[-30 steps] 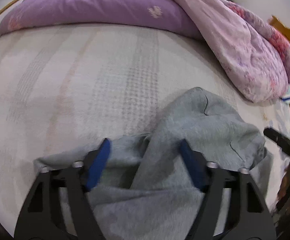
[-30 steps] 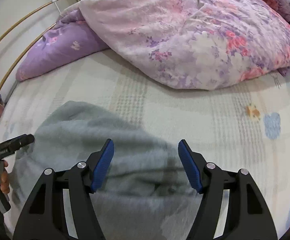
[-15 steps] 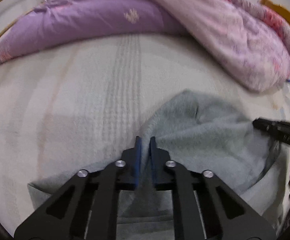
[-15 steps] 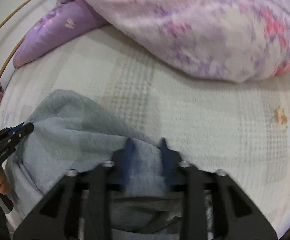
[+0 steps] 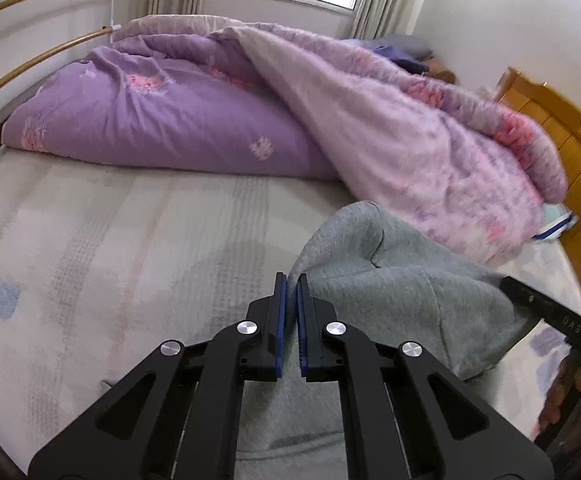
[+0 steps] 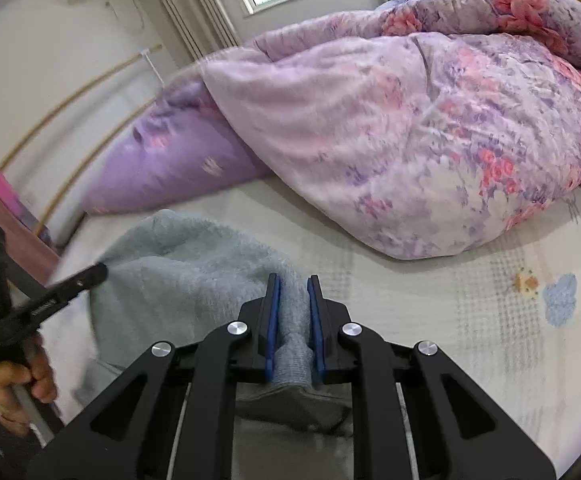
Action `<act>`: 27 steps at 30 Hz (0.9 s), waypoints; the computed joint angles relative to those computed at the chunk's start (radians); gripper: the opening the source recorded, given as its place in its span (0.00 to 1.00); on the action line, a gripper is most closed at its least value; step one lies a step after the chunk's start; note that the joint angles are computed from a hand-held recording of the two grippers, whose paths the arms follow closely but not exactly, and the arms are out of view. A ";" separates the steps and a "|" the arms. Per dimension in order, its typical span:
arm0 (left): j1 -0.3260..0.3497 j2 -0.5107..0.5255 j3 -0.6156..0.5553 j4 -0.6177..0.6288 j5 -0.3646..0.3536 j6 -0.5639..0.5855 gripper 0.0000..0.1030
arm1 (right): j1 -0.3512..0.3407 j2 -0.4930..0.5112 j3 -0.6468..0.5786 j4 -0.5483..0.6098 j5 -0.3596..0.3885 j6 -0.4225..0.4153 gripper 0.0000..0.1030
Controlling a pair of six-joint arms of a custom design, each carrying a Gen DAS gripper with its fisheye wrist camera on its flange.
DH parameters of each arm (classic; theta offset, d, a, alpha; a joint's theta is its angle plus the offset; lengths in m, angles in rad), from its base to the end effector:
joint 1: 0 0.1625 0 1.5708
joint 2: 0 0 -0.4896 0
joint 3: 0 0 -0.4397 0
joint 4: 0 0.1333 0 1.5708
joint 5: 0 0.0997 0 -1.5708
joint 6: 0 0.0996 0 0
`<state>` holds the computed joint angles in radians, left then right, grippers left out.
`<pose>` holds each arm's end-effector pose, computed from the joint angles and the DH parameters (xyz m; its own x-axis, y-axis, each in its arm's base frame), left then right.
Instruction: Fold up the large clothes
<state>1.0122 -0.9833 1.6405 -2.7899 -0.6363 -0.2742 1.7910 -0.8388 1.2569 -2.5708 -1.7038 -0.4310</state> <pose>-0.2088 -0.7367 0.3044 -0.8252 -0.2410 -0.5109 0.2338 0.6777 -0.6972 0.3065 -0.8194 0.3205 -0.8170 -0.4727 0.3303 -0.5765 0.6800 -0.4531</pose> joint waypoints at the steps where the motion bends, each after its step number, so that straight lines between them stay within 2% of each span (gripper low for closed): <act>1: -0.008 -0.013 0.002 0.002 -0.014 -0.007 0.05 | 0.002 -0.014 0.004 0.013 0.016 0.009 0.13; 3: -0.025 -0.042 0.008 0.021 -0.043 -0.003 0.05 | 0.008 -0.036 0.015 0.035 0.032 0.030 0.13; 6: -0.061 -0.079 0.028 0.008 -0.049 0.050 0.01 | 0.011 -0.081 0.042 0.070 0.042 0.045 0.12; 7: -0.075 -0.096 0.039 0.005 -0.054 0.054 0.01 | 0.012 -0.103 0.057 0.089 0.049 0.036 0.12; 8: -0.087 -0.127 0.054 0.014 -0.100 0.053 0.01 | 0.013 -0.123 0.083 0.086 0.052 0.029 0.12; 10: -0.113 -0.152 0.072 0.063 -0.091 0.049 0.01 | 0.016 -0.168 0.136 0.100 0.051 0.016 0.12; 13: -0.132 -0.179 0.114 0.146 -0.127 -0.003 0.01 | 0.013 -0.246 0.251 0.108 0.066 -0.008 0.13; 15: -0.141 -0.187 0.165 0.128 -0.155 -0.037 0.01 | 0.009 -0.286 0.324 0.093 0.066 -0.014 0.12; 17: -0.130 -0.185 0.215 0.118 -0.245 -0.109 0.02 | 0.001 -0.303 0.367 0.072 0.062 -0.007 0.13; 19: -0.124 -0.170 0.249 0.126 -0.293 -0.169 0.10 | -0.011 -0.308 0.388 0.059 0.062 0.016 0.13; 20: -0.122 -0.159 0.270 0.100 -0.319 -0.176 0.11 | -0.015 -0.309 0.391 0.054 0.064 0.025 0.13; 22: -0.107 -0.128 0.317 -0.025 -0.398 -0.226 0.21 | -0.024 -0.310 0.390 0.050 0.074 0.047 0.13; 23: -0.094 -0.112 0.336 -0.104 -0.436 -0.271 0.21 | -0.024 -0.309 0.387 0.053 0.074 0.051 0.13; 25: -0.066 -0.078 0.370 -0.270 -0.481 -0.366 0.34 | -0.023 -0.308 0.385 0.048 0.072 0.052 0.13; 27: -0.038 -0.045 0.391 -0.390 -0.528 -0.456 0.34 | -0.023 -0.308 0.383 0.052 0.077 0.053 0.13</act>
